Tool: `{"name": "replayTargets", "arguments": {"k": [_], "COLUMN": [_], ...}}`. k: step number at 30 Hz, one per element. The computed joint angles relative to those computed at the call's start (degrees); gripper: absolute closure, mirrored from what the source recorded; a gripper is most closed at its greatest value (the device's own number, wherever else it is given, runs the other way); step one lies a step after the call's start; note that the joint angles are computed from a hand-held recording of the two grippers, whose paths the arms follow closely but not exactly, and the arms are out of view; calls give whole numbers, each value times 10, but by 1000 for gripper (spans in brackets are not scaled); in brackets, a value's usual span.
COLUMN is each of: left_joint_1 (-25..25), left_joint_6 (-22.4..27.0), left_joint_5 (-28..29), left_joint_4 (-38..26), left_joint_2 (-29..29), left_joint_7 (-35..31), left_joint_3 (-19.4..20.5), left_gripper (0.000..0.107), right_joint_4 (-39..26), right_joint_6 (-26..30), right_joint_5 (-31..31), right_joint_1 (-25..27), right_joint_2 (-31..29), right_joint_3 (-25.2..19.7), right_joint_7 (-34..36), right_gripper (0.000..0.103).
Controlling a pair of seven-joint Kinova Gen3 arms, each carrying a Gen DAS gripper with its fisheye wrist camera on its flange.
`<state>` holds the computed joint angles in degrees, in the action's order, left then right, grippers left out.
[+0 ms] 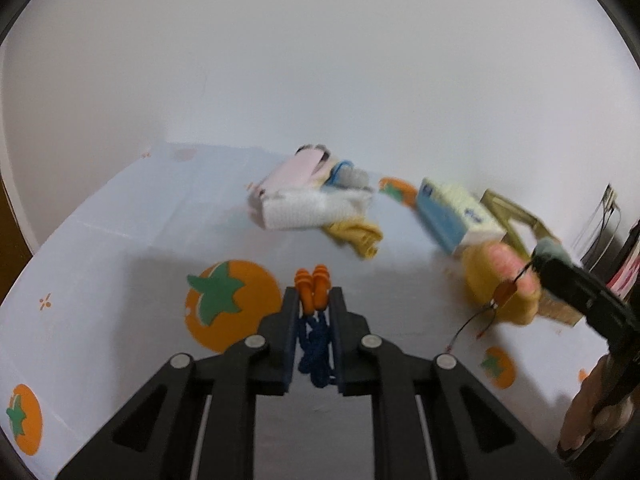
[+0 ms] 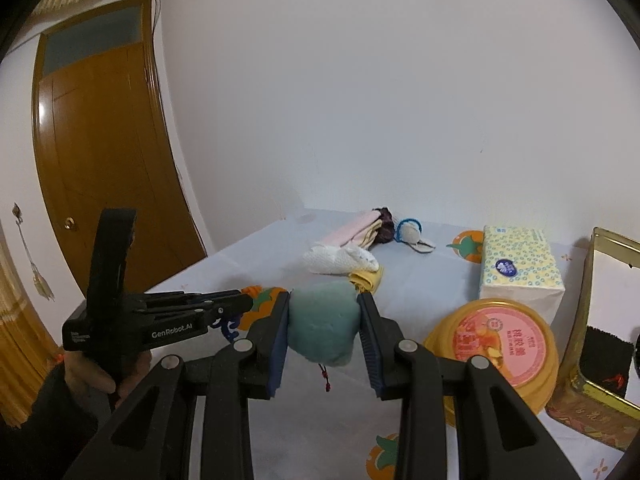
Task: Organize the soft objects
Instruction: 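Carry the teal plush and orange earplugs toward the gold tray with both grippers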
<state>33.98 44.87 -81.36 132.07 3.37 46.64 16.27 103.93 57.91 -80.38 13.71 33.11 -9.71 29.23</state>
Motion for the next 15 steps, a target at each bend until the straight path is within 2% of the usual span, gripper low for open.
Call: {"name": "replayTargets", "arguments": {"k": [3, 6, 11, 15], "left_joint_1": [21, 30, 45, 58], "left_joint_6": [37, 50, 43, 47], "left_joint_5": [2, -7, -30, -52], "left_joint_4": [-25, -51, -94, -137], "left_joint_2": [18, 39, 67, 92], "left_joint_7": [-2, -12, -28, -36], "left_joint_3": [6, 8, -4, -15], "left_gripper": [95, 95, 95, 94], "right_joint_4": [-8, -10, -9, -25], "right_joint_6": [16, 22, 23, 28], "right_joint_5": [3, -5, -41, -75], "right_joint_1": [11, 22, 42, 58], "right_joint_2": [3, 5, 2, 9], "right_joint_3": [2, 4, 11, 21], "right_joint_7": [-7, 2, 33, 31], "right_gripper": [68, 68, 68, 68]}}
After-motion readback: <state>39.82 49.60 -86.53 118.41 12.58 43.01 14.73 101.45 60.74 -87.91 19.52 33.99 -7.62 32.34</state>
